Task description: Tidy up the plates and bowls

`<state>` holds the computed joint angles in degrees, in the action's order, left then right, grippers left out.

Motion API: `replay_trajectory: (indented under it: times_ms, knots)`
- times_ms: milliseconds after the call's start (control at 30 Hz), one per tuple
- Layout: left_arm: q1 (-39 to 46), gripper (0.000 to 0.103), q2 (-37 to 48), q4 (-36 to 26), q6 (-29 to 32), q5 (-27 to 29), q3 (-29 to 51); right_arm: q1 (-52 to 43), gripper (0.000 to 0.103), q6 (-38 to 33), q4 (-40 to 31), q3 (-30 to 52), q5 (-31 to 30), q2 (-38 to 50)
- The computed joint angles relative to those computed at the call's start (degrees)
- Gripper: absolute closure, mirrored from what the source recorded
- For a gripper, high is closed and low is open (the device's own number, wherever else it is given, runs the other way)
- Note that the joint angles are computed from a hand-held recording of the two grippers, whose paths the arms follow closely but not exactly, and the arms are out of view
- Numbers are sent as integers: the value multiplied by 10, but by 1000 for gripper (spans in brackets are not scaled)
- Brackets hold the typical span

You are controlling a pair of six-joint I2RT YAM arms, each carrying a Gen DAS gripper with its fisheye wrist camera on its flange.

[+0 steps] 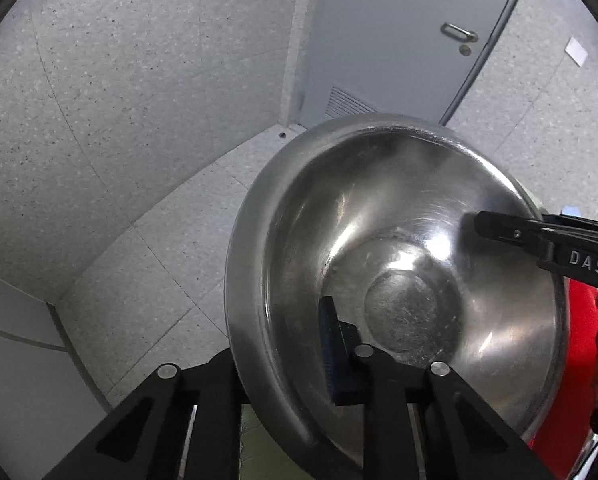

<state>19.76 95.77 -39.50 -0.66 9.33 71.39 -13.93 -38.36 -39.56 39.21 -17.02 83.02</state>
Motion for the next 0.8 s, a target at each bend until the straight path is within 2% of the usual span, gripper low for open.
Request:
replay_trajectory:
  times_ms: [33, 100, 200, 267, 400, 500, 633, 667, 700, 733, 800]
  knots:
    - [-20, 90, -23, -1, -17, -17, -23, -7, 78, -8, -2, 2, -5, 2]
    - [-18, 90, -20, 6, -25, -15, -16, -36, 86, -30, -26, 14, -29, 7]
    - [-4, 90, -57, 8, -26, -14, -30, -56, 87, -51, -74, 37, -66, 2]
    - [-1, 90, -69, -2, -28, -21, -9, -60, 87, -57, -104, 44, -87, -26]
    - [-33, 90, -112, -27, -47, -32, 19, -100, 87, -86, -211, 98, -146, -74]
    - [-57, 90, -150, -42, -49, -31, 19, -169, 87, -166, -301, 149, -161, -95]
    - [-118, 90, -174, -42, -48, -32, 3, -326, 87, -325, -419, 226, -150, -56]
    - [-132, 90, -177, -41, -47, -33, -5, -364, 87, -359, -437, 241, -141, -43]
    - [-145, 90, -174, -38, -47, -33, -10, -410, 87, -385, -447, 265, -105, -22]
    - [-164, 90, -163, -31, -50, -35, -14, -427, 87, -410, -451, 261, -124, -18]
    - [-180, 90, -161, -46, -49, -37, -14, -477, 87, -444, -446, 264, -102, -4]
